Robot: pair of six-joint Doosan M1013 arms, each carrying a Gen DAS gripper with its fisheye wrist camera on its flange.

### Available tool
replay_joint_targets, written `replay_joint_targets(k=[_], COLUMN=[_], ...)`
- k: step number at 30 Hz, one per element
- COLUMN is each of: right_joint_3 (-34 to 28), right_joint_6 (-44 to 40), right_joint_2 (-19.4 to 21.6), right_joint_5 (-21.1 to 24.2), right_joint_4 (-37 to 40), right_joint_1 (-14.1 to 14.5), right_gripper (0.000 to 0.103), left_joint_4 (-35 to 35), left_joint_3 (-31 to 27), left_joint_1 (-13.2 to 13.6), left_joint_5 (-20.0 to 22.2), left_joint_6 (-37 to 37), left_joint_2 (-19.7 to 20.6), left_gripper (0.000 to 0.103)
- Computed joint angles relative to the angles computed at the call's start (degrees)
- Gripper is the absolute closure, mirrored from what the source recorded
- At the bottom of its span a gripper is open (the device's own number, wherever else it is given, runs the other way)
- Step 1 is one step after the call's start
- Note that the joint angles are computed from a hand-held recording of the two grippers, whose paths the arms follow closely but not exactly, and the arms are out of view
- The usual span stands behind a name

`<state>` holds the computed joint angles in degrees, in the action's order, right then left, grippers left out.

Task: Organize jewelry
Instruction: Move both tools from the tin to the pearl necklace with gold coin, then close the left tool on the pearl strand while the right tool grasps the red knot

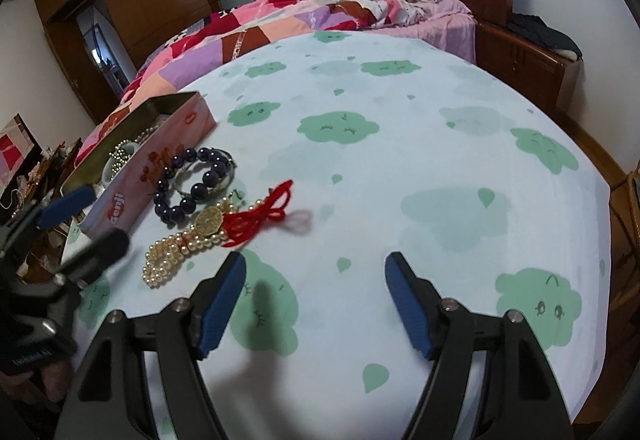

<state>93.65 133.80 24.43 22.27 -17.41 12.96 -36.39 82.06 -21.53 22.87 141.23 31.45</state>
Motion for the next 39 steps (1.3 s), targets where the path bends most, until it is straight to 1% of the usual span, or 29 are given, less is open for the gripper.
replay_joint_targets(k=[2,4,5,6,7,8,9,10,11,12,13,16,17,18,24,26,30,32,33,34,35,36,39], right_joint_3=[0.11,0.24,0.32,0.33,0.34,0.37,0.39,0.49,0.60,0.67,0.68,0.45,0.21,-0.10,-2.87,-4.05,-5.36,-5.74,-5.66,-5.58,-5.31,-5.27,-5.20], right_joint_6=[0.34,0.12,0.35,0.45,0.51,0.66,0.77,0.90,1.05,1.36,1.75,0.13,-1.04,-2.55,-10.22,-11.07,-14.53,-16.27,-15.77,-15.61,-17.91,-19.79,-22.18], right_joint_2=[-0.04,-0.13,-0.18,-0.16,-0.13,-0.13,-0.11,-0.14,-0.18,-0.22,-0.24,-0.25,-0.20,-0.12,1.17,1.90,3.04,3.60,3.72,3.64,3.51,3.53,3.58], right_joint_5=[-0.23,-0.31,-0.43,-0.45,-0.51,-0.63,-0.74,-0.94,-1.16,-1.32,-1.39,-1.84,-2.03,-2.15,-1.10,0.08,0.91,1.06,0.69,0.64,0.00,0.07,0.16], right_joint_4=[-0.18,0.05,-0.12,-0.21,-0.26,-0.36,-0.40,-0.43,-0.42,-0.51,-0.73,1.17,2.26,3.50,9.52,10.29,14.66,16.84,16.28,16.06,18.45,20.42,23.63], right_joint_1=[-0.02,-0.05,-0.05,-0.05,-0.06,-0.06,-0.08,-0.10,-0.12,-0.13,-0.09,-0.18,-0.23,-0.28,-0.21,-0.20,-0.58,-0.74,-0.67,-0.65,-0.82,-0.98,-1.39], right_gripper=[0.028,0.028,0.028,0.028,0.028,0.028,0.028,0.028,0.028,0.028,0.028,0.029,0.036,0.039,0.044,0.046,0.049,0.054,0.055,0.058,0.072,0.077,0.084], left_joint_4=[0.71,3.47,4.81,6.27,7.21,8.35,8.97,9.34,8.40,5.49,3.13,-0.15,-1.61,-2.66,-3.53,-4.08,-4.89,-5.09,-5.16,-5.11,-5.13,-5.10,-5.04], left_joint_3=[-0.73,-1.38,-1.94,-2.84,-3.54,-4.72,-5.62,-6.70,-6.83,-7.06,-6.82,-4.83,-4.21,-3.76,-3.55,-3.46,-3.48,-3.53,-3.52,-3.53,-3.48,-3.41,-3.19], left_joint_1=[-0.11,-0.48,-0.58,-0.66,-0.66,-0.62,-0.54,-0.36,-0.09,0.41,0.83,1.41,1.62,1.78,1.96,2.06,2.21,2.29,2.30,2.30,2.27,2.24,2.13], left_joint_5=[1.99,3.11,4.27,6.06,7.45,9.94,12.06,14.52,15.34,16.77,17.24,13.95,13.05,12.54,12.63,12.79,13.32,13.57,13.67,13.64,13.55,13.47,12.97], left_joint_6=[-0.61,-2.74,-3.43,-4.46,-5.43,-6.52,-7.25,-8.17,-7.69,-5.47,-3.60,-2.34,-1.41,-0.65,0.17,0.57,1.44,1.67,1.80,1.79,1.92,2.09,2.53], left_joint_2=[0.58,1.14,1.49,2.00,2.42,3.11,3.67,4.34,4.43,4.57,4.45,3.30,2.96,2.70,2.57,2.46,2.48,2.51,2.50,2.51,2.48,2.45,2.32], left_gripper=[0.024,0.024,0.025,0.030,0.043,0.053,0.058,0.072,0.086,0.091,0.091,0.091,0.091,0.091,0.091,0.091,0.091,0.091,0.091,0.091,0.091,0.091,0.091])
